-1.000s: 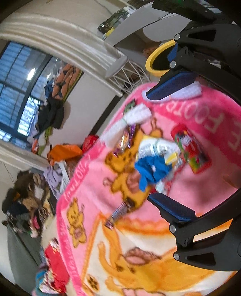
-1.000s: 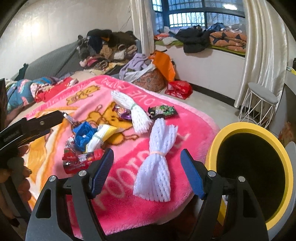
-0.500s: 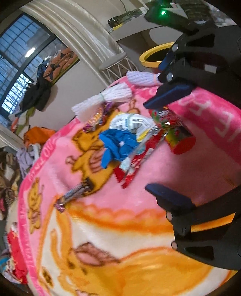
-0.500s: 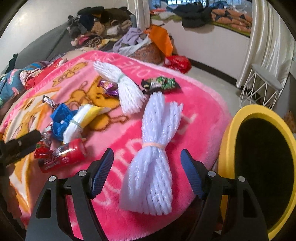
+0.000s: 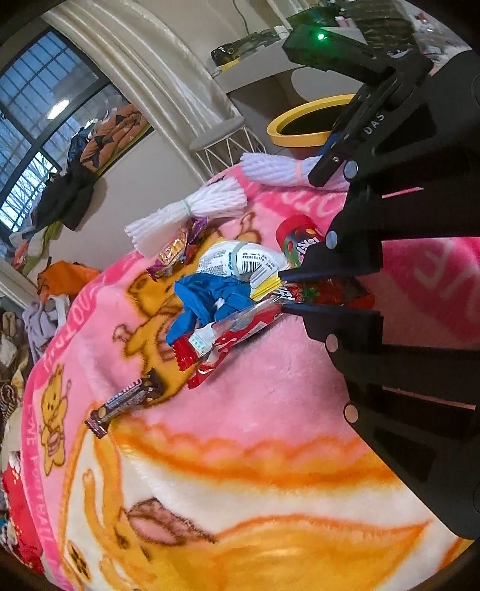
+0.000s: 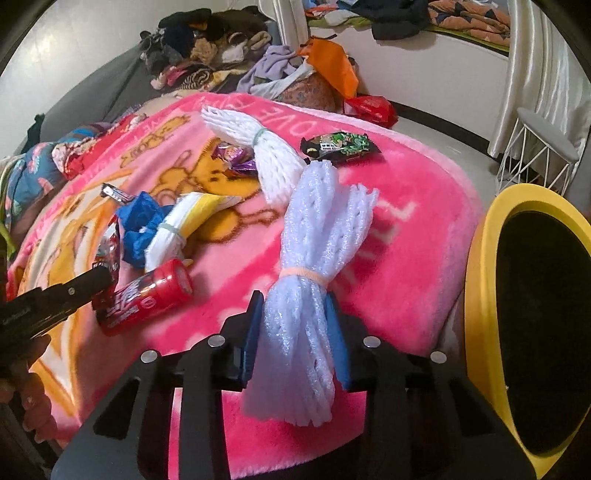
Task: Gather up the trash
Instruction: 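Grasp the red candy wrapper with the left tool while the right tool grasps the white foam net, then carry the red wrapper and white foam net with both tools over the bin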
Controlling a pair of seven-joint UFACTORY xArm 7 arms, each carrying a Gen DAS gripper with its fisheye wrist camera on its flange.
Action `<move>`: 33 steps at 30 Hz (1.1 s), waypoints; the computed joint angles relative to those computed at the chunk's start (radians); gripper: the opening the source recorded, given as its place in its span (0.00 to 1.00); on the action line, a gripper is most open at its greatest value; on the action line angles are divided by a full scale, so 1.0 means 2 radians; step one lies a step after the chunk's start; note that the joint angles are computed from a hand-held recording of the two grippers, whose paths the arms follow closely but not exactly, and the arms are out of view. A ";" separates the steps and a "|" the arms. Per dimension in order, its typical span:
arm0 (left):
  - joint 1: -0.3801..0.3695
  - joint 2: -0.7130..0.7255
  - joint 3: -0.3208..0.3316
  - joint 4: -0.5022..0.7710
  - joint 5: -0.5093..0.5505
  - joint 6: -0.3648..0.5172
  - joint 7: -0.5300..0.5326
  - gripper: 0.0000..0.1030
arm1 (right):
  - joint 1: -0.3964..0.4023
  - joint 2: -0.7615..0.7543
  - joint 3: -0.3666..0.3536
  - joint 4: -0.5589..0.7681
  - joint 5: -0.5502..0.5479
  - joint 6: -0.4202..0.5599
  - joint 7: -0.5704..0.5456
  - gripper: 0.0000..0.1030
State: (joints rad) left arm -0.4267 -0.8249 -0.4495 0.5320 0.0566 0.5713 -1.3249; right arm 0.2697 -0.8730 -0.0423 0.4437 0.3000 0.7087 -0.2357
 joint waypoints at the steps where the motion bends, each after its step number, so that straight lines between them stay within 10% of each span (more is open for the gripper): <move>1: 0.000 -0.002 -0.001 0.001 0.002 0.001 0.000 0.07 | 0.000 -0.008 -0.002 -0.003 0.000 0.002 -0.001 0.31; 33: 0.035 0.019 -0.055 0.088 0.063 0.014 0.035 0.06 | 0.014 -0.150 -0.016 -0.029 0.013 0.014 -0.024 0.31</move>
